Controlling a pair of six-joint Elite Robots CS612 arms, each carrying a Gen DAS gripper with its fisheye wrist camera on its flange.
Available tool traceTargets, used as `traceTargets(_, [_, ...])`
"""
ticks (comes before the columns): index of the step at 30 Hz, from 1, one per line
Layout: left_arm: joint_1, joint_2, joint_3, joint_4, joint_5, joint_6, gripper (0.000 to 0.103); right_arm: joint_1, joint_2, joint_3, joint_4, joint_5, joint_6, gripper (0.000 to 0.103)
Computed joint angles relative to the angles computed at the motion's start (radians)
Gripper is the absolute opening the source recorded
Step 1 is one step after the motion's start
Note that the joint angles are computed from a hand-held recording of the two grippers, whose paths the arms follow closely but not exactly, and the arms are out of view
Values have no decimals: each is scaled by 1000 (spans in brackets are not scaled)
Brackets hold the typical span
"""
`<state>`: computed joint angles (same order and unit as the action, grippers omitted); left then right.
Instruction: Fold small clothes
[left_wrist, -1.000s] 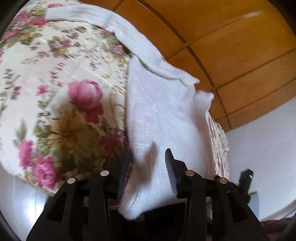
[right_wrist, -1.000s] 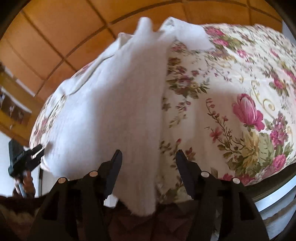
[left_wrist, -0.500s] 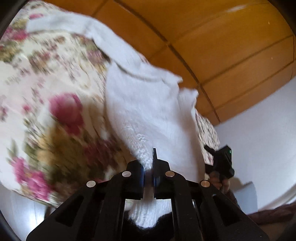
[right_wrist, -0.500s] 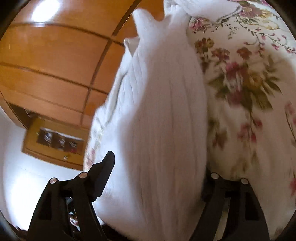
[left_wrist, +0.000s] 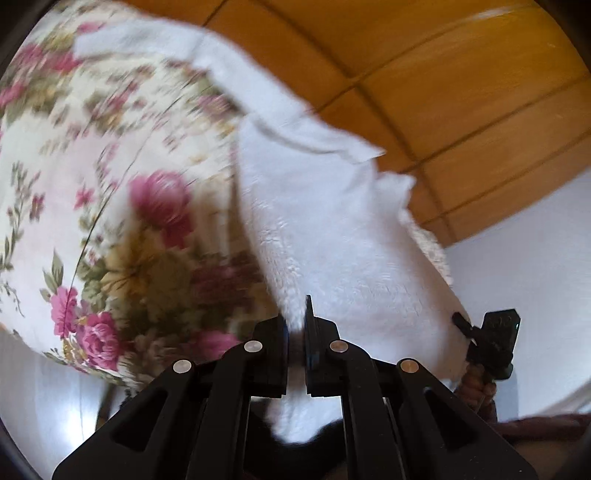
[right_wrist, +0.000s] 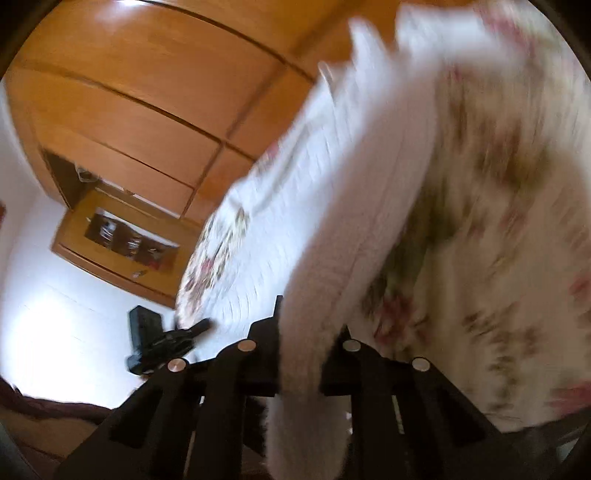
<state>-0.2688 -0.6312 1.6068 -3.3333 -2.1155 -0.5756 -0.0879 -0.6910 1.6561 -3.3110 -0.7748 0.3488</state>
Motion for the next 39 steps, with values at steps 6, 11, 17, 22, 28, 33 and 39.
traceTargets(6, [-31,-32,17,275,109,163,5,86,-143,52,371,-540,-419,25])
traceTargets(11, [-17,-27,30,238,131,93,19,73,-136,71,399,-632,-292,54])
traceTargets(17, [-1,-38,26,150,310,13,48,83,-92,17,295,-527,-242,59])
traceTargets(22, [13,-39,-23,203,497,-42,49,131,-18,-101,305,-430,-257,68])
traceTargets(28, [42,5,-140,293,693,-74,49,177,50,-213,405,-435,-311,70])
traceTargets(33, [63,64,-265,405,783,-14,49,176,64,-232,431,-429,-312,74])
traceTargets(39, [66,134,-380,444,858,127,49,176,78,-262,455,-443,-277,74])
